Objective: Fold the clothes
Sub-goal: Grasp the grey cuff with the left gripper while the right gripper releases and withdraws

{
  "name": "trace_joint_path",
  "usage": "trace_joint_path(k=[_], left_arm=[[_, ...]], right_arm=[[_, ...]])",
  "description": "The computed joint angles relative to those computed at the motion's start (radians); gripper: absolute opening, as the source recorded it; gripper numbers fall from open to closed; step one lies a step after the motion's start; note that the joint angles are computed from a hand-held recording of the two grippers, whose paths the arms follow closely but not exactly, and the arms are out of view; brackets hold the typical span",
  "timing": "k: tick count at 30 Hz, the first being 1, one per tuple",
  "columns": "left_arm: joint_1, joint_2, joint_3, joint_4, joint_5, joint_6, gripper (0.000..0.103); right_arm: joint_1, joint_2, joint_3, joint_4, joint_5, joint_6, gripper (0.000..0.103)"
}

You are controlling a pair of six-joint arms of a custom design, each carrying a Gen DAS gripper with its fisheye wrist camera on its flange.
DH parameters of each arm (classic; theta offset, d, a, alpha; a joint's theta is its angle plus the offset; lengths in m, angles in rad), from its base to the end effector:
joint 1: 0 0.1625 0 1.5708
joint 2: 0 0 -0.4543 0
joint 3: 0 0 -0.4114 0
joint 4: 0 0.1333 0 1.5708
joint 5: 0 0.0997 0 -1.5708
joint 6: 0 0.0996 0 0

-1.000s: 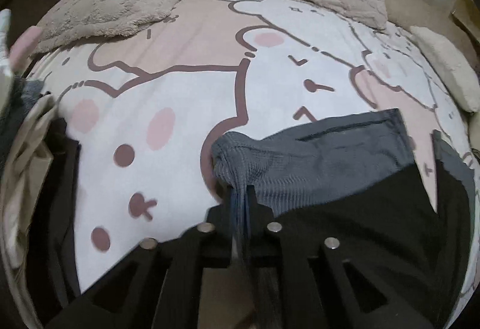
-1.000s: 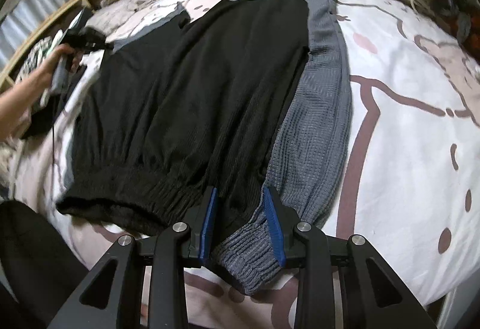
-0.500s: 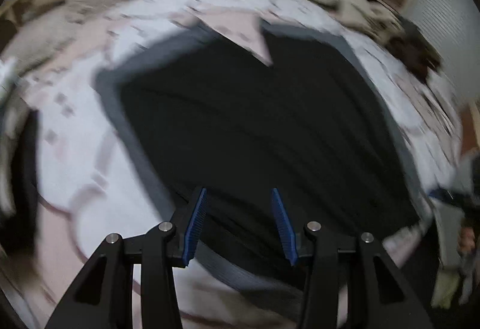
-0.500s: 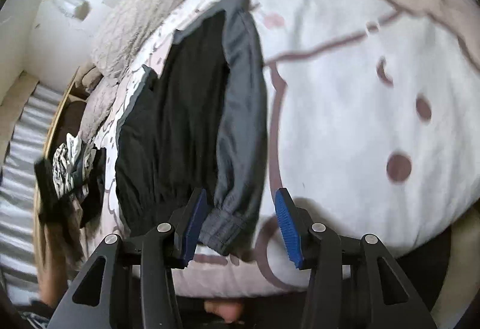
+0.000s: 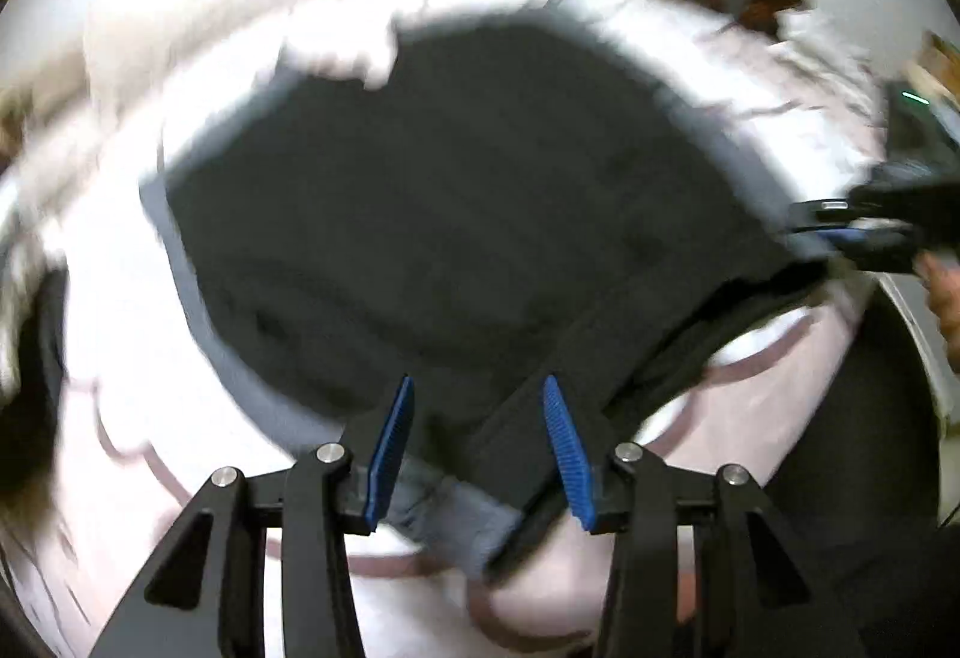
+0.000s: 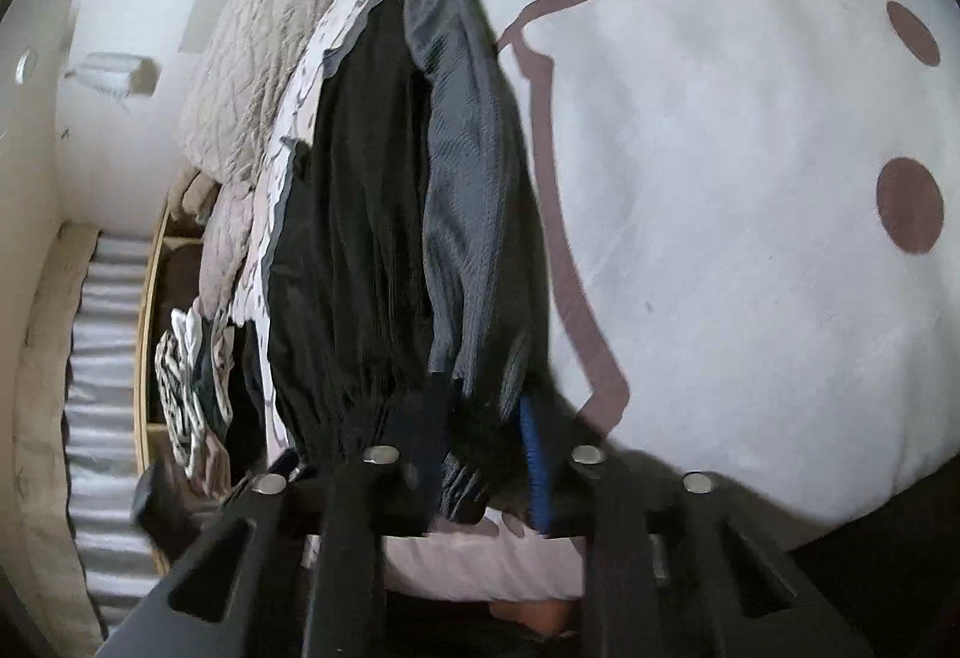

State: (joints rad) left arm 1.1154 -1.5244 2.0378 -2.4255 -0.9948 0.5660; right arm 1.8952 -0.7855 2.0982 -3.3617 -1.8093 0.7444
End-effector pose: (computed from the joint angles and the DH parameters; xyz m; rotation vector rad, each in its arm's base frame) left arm -0.0521 -0.5327 0.3689 1.1207 2.2637 -0.3928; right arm 0.2823 -0.4951 0.0460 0.7092 2.9080 -0.8102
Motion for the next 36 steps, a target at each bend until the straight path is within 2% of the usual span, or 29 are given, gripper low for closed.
trace_joint_path(k=[4, 8, 14, 19, 20, 21, 22, 27, 30, 31, 32, 33, 34, 36], left_arm=[[-0.089, -0.042, 0.142, -0.238, -0.054, 0.182, 0.045], [-0.117, 0.008, 0.202, -0.369, -0.103, 0.293, 0.045], [-0.160, 0.119, 0.250, -0.585, -0.103, 0.400, 0.045], [-0.160, 0.190, 0.223, -0.650, -0.075, 0.398, 0.043], [-0.158, 0.199, 0.217, -0.651, -0.067, 0.397, 0.039], [-0.155, 0.207, 0.209, -0.642, -0.057, 0.391, 0.025], [-0.150, 0.214, 0.201, -0.627, -0.046, 0.381, 0.018], [-0.120, 0.206, 0.156, -0.511, -0.061, 0.296, 0.012], [-0.111, 0.200, 0.138, -0.470, -0.079, 0.256, 0.012], [-0.110, 0.196, 0.135, -0.462, -0.086, 0.242, 0.012], [-0.108, 0.192, 0.129, -0.450, -0.095, 0.226, 0.012], [-0.105, 0.187, 0.121, -0.434, -0.104, 0.206, 0.012], [-0.101, 0.184, 0.113, -0.423, -0.114, 0.187, 0.012], [-0.094, 0.181, 0.100, -0.413, -0.129, 0.156, 0.012]], right_arm=[[-0.001, -0.017, -0.007, 0.016, 0.043, 0.019, 0.016], [0.005, -0.025, -0.026, 0.015, 0.083, 0.005, 0.015], [0.018, -0.038, -0.063, 0.067, 0.099, -0.048, 0.014], [0.020, -0.041, -0.082, 0.113, 0.127, -0.070, 0.014], [0.019, -0.043, -0.084, 0.120, 0.134, -0.073, 0.014], [0.018, -0.045, -0.085, 0.128, 0.138, -0.078, 0.014], [0.018, -0.048, -0.086, 0.137, 0.137, -0.086, 0.014], [0.024, -0.051, -0.110, 0.204, 0.129, -0.143, 0.014], [0.043, -0.062, -0.146, 0.294, 0.058, -0.205, 0.015], [0.048, -0.069, -0.153, 0.297, 0.012, -0.221, 0.022], [0.045, -0.079, -0.158, 0.283, -0.026, -0.234, 0.055], [0.042, -0.087, -0.163, 0.268, -0.064, -0.248, 0.074], [0.034, -0.093, -0.173, 0.250, -0.093, -0.269, 0.083], [-0.001, -0.094, -0.215, 0.215, -0.120, -0.328, 0.082]])
